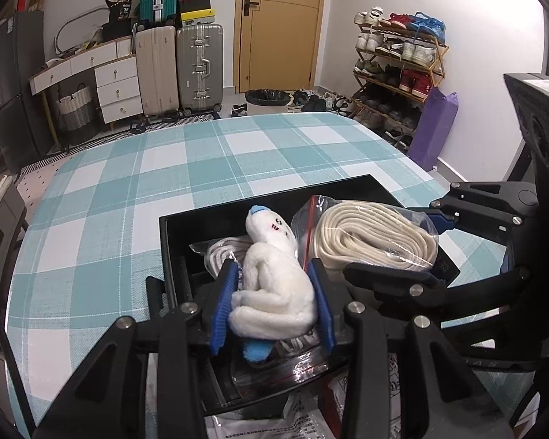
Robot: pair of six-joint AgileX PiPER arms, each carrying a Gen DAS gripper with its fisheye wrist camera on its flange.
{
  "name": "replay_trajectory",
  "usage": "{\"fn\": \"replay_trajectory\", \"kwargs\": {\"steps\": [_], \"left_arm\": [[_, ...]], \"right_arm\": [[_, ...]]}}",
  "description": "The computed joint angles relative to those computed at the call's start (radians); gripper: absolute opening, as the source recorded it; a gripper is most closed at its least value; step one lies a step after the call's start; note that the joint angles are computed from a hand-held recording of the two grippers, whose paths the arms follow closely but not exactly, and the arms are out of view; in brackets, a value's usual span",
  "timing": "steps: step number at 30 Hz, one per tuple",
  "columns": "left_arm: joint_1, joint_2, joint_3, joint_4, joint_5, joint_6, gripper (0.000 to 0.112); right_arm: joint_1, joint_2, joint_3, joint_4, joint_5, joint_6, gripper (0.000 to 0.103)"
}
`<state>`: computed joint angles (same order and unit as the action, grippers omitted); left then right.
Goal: Organize soft objects
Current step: 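Lower the plush toy and rope bag into the box and open both grippers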
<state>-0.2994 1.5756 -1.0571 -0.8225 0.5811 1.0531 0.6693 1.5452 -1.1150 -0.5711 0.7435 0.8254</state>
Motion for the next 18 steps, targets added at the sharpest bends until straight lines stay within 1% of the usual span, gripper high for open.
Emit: {"fn": "replay_trajectory", "kwargs": {"steps": [2, 4, 6, 7, 8, 9, 10, 12, 14, 16, 18], "left_arm": [[0.001, 0.003, -0.007, 0.003, 0.011, -0.007, 0.041], [0.002, 0.0, -0.007, 0.002, 0.017, -0.004, 0.048], [0.007, -0.012, -0.001, -0.009, 0.019, 0.004, 0.062], [0.012, -0.016, 0.002, -0.022, 0.025, 0.017, 0.065], [0.023, -0.027, 0.009, -0.044, 0.034, 0.038, 0.073], [0.028, -0.036, 0.014, -0.049, 0.032, 0.04, 0.083], [0.041, -0.049, 0.023, -0.072, 0.041, 0.058, 0.085], [0.066, -0.069, 0.031, -0.096, 0.074, 0.073, 0.096], [0.085, -0.096, 0.048, -0.105, 0.084, 0.072, 0.103], [0.107, -0.122, 0.068, -0.119, 0.099, 0.086, 0.103], [0.126, -0.15, 0.093, -0.121, 0.107, 0.097, 0.103]], "right_arm": [[0.005, -0.007, 0.007, -0.012, 0.0, 0.008, 0.045], [0.023, -0.024, 0.023, -0.073, 0.012, 0.068, 0.055], [0.067, -0.056, 0.054, -0.185, 0.042, 0.17, 0.061], [0.078, -0.067, 0.062, -0.21, 0.055, 0.194, 0.065], [0.091, -0.082, 0.072, -0.233, 0.077, 0.219, 0.069], [0.106, -0.098, 0.082, -0.253, 0.099, 0.244, 0.075], [0.12, -0.114, 0.091, -0.272, 0.117, 0.268, 0.08], [0.149, -0.147, 0.112, -0.304, 0.154, 0.317, 0.086], [0.174, -0.185, 0.134, -0.306, 0.187, 0.351, 0.093], [0.2, -0.223, 0.155, -0.303, 0.203, 0.38, 0.1], [0.219, -0.271, 0.189, -0.285, 0.193, 0.412, 0.102]]}}
